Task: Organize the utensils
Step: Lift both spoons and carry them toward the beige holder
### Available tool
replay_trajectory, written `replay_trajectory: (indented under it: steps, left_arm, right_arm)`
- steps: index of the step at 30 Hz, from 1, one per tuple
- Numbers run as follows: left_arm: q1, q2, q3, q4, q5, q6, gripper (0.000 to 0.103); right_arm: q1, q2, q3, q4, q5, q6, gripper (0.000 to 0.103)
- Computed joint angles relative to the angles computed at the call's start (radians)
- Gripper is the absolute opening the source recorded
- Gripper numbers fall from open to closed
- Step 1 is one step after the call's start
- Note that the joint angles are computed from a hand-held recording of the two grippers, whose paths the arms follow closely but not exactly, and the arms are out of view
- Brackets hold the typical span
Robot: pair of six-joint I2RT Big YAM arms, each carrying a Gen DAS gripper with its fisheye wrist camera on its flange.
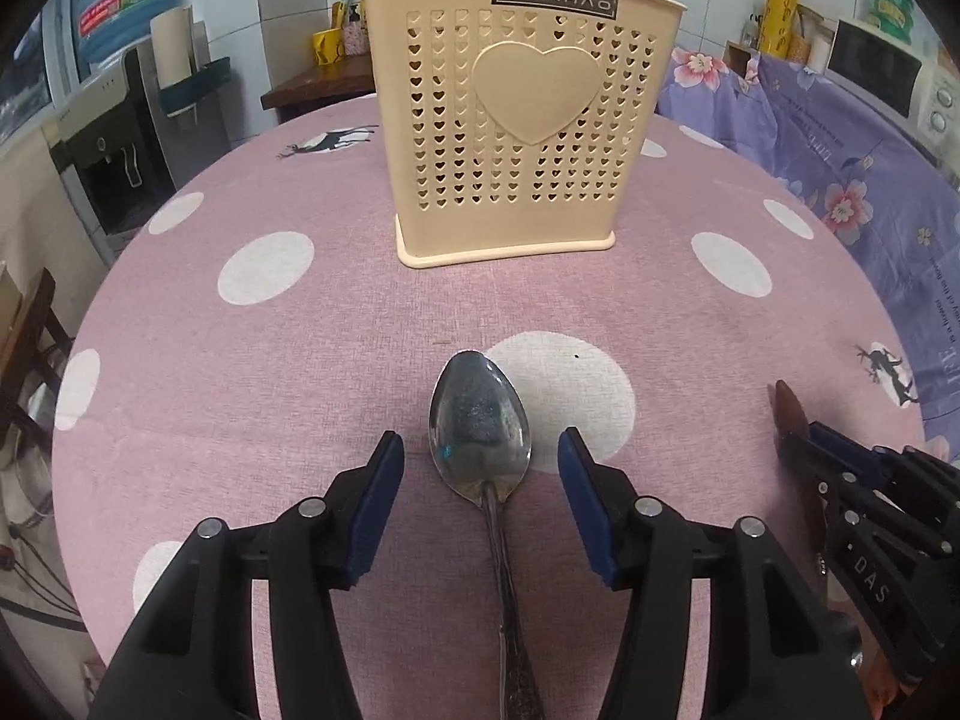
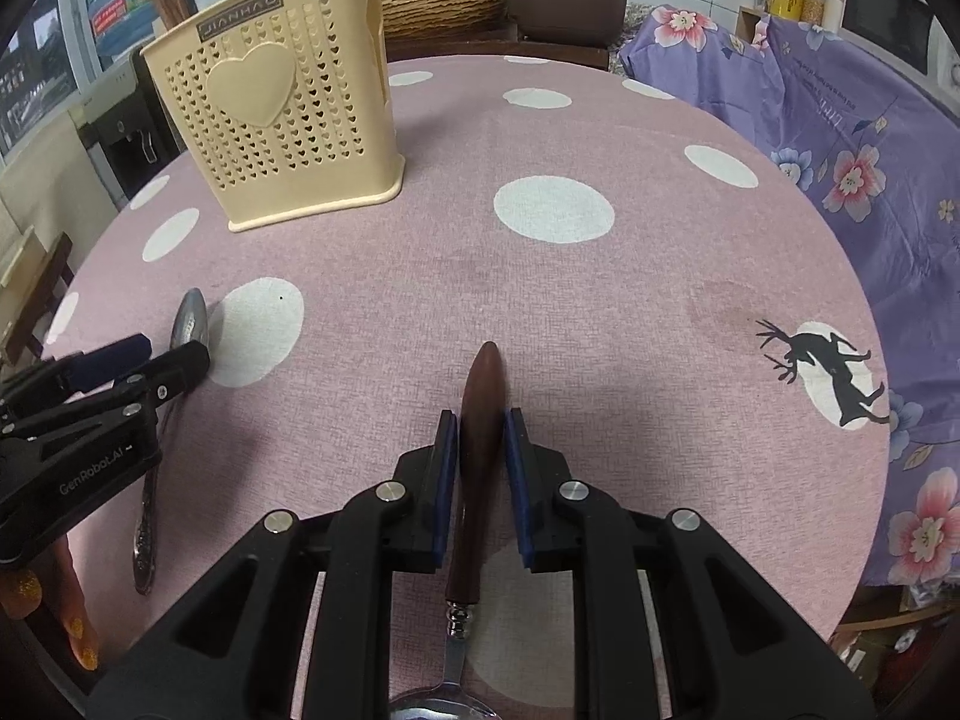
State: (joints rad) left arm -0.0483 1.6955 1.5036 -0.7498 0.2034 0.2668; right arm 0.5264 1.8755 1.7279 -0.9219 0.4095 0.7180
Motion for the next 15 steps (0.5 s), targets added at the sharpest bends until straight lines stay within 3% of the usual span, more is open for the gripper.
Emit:
replay_trajectory:
  steps: [4,9,15]
  left_arm:
    - [-0.017,0.019,0.016,0.002,-0.041,0.001,0.055]
    - [-0.027,0.035,0.030,-0.002,-0.052,-0.001,0.038]
    - [-0.029,0.038,0.032,0.002,-0.044,0.000,0.038]
  right_arm:
    - [0.009,0.017,0.028,-0.045,0.034,-0.007,0.023]
    - [0.003,0.018,0.031,-0.045,0.024,-0.011,0.023]
    - [0.000,0.022,0.034,-0.030,0.018,-0.019,0.017]
